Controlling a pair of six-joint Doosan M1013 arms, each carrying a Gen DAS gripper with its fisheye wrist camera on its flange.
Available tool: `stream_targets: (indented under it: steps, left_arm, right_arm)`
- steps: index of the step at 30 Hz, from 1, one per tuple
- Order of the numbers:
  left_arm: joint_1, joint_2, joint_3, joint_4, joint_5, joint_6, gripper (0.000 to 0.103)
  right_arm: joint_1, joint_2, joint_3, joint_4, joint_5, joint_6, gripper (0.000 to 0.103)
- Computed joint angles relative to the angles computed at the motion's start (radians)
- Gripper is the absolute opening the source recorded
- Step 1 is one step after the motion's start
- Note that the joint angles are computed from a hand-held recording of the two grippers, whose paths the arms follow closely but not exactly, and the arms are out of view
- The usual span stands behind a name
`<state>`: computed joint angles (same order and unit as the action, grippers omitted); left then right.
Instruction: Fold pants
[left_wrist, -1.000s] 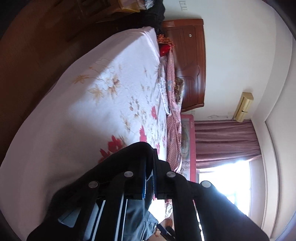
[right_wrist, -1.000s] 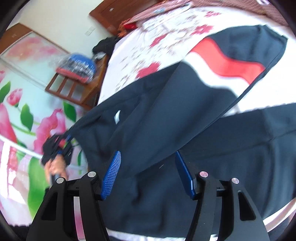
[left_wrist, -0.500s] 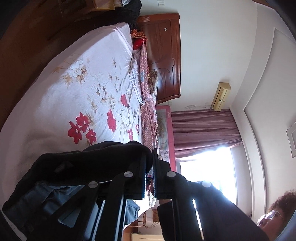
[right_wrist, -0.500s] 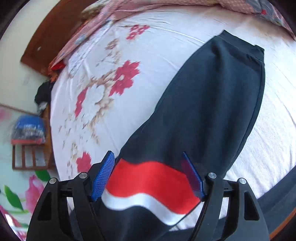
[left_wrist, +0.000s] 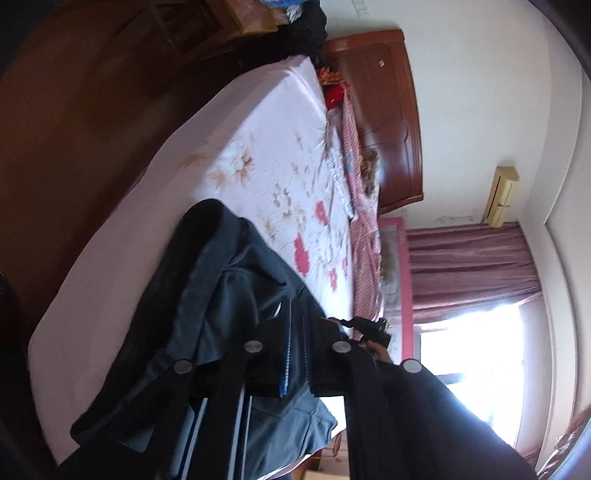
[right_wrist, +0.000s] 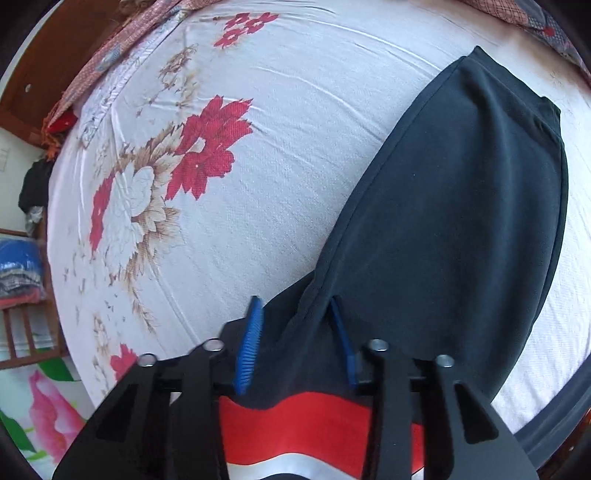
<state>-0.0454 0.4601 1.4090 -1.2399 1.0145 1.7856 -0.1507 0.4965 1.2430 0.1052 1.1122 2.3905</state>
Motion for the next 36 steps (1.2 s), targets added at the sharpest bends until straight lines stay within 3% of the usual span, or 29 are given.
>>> stream_targets:
  steps: [2, 3, 8, 14, 16, 18, 24, 25, 29, 33, 36]
  left_arm:
    - [-0.008, 0.023, -0.035, 0.096, 0.005, -0.071, 0.047]
    - [-0.009, 0.035, -0.045, 0.096, 0.008, -0.096, 0.049]
    - [-0.022, 0.093, -0.118, 0.068, 0.006, -0.106, 0.053]
    - [-0.044, 0.172, -0.231, 0.224, 0.018, -0.245, 0.053]
    - [-0.054, 0.166, -0.246, 0.325, 0.002, -0.293, 0.052]
    - [-0.052, 0.149, -0.23, 0.321, -0.026, -0.241, 0.057]
    - [-0.056, 0.216, -0.301, 0.302, 0.049, -0.273, 0.059]
    - [-0.057, 0.226, -0.307, 0.277, 0.057, -0.265, 0.058]
    - [-0.07, 0.239, -0.322, 0.275, 0.035, -0.27, 0.008]
    - [-0.093, 0.183, -0.252, 0.302, -0.118, -0.297, 0.005]
    - [-0.097, 0.123, -0.189, 0.232, -0.192, -0.2, 0.005]
  right_arm:
    - [-0.004, -0.012, 0.028, 0.019, -0.047, -0.012, 0.007]
    - [-0.004, -0.017, 0.036, 0.019, -0.059, -0.023, 0.006]
    - [-0.002, -0.026, 0.048, 0.014, -0.076, -0.076, 0.006]
    - [-0.001, -0.023, 0.042, 0.015, -0.079, -0.086, 0.006]
    - [-0.004, -0.022, 0.043, 0.025, -0.08, -0.101, 0.006]
    - [-0.007, -0.023, 0.046, 0.034, -0.083, -0.114, 0.006]
    - [-0.014, -0.035, 0.074, 0.065, -0.123, -0.124, 0.006]
    - [-0.015, -0.036, 0.076, 0.069, -0.125, -0.125, 0.006]
    - [-0.012, -0.042, 0.08, 0.06, -0.146, -0.134, 0.005]
    - [-0.019, -0.086, 0.123, 0.08, -0.229, -0.143, 0.004]
    - [-0.033, -0.138, 0.166, 0.129, -0.295, -0.186, 0.004]
